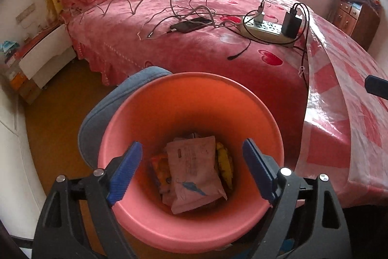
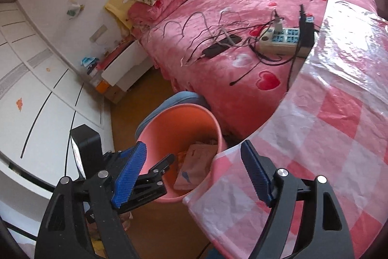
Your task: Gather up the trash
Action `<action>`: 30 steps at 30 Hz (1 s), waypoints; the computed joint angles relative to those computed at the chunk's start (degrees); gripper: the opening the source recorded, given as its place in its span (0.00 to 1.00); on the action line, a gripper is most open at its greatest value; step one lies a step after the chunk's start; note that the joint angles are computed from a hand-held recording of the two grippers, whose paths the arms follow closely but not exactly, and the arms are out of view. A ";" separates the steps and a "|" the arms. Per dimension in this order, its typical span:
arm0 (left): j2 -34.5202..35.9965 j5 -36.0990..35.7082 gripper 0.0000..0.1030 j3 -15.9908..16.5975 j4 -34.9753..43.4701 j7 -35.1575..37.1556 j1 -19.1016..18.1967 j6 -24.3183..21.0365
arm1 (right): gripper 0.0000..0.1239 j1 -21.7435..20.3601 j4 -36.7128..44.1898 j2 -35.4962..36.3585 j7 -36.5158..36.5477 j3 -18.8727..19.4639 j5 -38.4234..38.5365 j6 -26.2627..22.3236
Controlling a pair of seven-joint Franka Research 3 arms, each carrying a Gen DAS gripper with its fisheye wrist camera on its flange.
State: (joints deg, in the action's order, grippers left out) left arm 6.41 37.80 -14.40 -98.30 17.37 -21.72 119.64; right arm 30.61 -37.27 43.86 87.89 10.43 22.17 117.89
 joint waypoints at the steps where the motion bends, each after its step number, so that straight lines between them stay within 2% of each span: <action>1: 0.35 0.36 0.84 -0.01 0.72 -0.12 -0.15 -0.80 | 0.64 -0.20 -2.35 -1.36 -0.39 -0.16 0.11 1.37; 2: 0.68 0.75 0.84 -0.02 1.44 -0.21 -0.34 -1.61 | 0.64 -0.45 -6.64 -3.92 -1.18 -0.45 0.17 3.98; 9: 2.85 3.94 0.85 0.11 6.24 -0.65 -2.11 -4.39 | 0.70 -1.58 -21.02 -12.67 -3.75 -1.06 -0.36 13.49; 14: 4.88 6.65 0.86 0.47 10.30 -0.62 -3.75 -5.29 | 0.72 -1.97 -27.21 -16.58 -4.12 -1.77 -1.89 18.39; 16: 6.15 7.48 0.92 0.68 12.68 -0.03 -4.56 -6.30 | 0.72 -2.01 -29.60 -18.12 -3.81 -2.23 -2.99 20.43; 22: 9.76 9.21 0.93 1.72 19.15 1.64 -7.05 -8.10 | 0.72 -2.70 -35.23 -21.63 -1.99 -3.24 -5.67 24.97; 30: 16.61 10.49 0.93 3.90 30.46 5.16 -11.16 -7.82 | 0.72 -4.75 -42.34 -26.20 0.42 -3.97 -6.76 30.01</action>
State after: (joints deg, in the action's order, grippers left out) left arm 23.02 48.28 -10.50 -67.84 22.53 -32.88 111.82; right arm 25.86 -79.61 17.66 88.31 6.46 15.41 147.90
